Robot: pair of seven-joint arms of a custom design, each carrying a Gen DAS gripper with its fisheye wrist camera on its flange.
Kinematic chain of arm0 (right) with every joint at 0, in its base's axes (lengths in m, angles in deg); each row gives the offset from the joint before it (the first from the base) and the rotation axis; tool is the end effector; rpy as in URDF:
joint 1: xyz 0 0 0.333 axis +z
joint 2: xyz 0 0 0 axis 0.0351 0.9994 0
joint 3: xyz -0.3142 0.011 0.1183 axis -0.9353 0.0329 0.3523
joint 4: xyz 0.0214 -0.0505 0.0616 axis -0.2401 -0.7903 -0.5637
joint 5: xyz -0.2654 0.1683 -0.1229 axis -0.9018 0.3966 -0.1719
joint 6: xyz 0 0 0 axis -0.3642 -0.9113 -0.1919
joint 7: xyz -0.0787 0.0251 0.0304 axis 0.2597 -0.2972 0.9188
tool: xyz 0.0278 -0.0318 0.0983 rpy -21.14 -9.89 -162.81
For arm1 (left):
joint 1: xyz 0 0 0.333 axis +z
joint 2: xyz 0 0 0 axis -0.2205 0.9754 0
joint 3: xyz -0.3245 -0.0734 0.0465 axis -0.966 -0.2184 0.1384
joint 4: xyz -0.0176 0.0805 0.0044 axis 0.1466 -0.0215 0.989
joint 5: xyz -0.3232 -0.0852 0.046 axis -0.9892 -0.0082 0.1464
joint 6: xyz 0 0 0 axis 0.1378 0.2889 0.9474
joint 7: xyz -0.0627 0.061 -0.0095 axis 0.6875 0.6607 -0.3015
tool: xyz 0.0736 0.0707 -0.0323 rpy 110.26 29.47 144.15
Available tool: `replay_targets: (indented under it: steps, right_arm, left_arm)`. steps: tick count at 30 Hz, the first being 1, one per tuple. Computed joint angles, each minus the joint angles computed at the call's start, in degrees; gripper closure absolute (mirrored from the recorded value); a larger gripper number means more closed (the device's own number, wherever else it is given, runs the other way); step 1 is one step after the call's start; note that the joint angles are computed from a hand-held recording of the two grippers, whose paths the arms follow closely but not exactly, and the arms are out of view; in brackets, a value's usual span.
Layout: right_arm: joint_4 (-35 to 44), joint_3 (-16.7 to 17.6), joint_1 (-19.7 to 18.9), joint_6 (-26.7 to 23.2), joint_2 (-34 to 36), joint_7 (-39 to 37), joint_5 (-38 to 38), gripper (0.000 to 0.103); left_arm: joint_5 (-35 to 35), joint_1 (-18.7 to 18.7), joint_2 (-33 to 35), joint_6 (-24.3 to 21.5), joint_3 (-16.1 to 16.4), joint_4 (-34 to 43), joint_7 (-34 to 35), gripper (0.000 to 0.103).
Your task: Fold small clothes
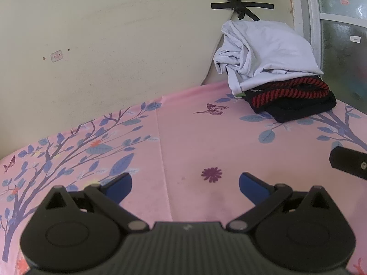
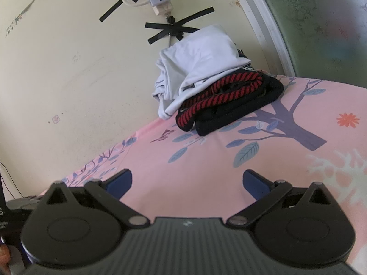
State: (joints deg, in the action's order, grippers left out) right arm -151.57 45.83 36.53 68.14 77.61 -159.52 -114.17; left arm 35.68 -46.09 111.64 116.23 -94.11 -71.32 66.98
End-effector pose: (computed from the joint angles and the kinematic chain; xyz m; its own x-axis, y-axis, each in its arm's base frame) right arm 0.4343 0.3608 0.4749 -0.3638 -0.8097 -0.4605 -0.1729 0.5444 -0.8208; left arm 0.5246 -0.4665 0.5093 -0.4725 -0.8656 -0.1656 -0.4447 0.3964 -0.8032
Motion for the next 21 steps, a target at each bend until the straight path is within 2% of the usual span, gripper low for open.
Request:
replay_targets:
  steps: [21]
  right_arm:
    - [0.14, -0.01, 0.11, -0.10, 0.09, 0.01, 0.09, 0.006]
  left_arm:
    - [-1.02, -0.32, 0.48, -2.80, -0.27, 0.92, 1.55, 0.000]
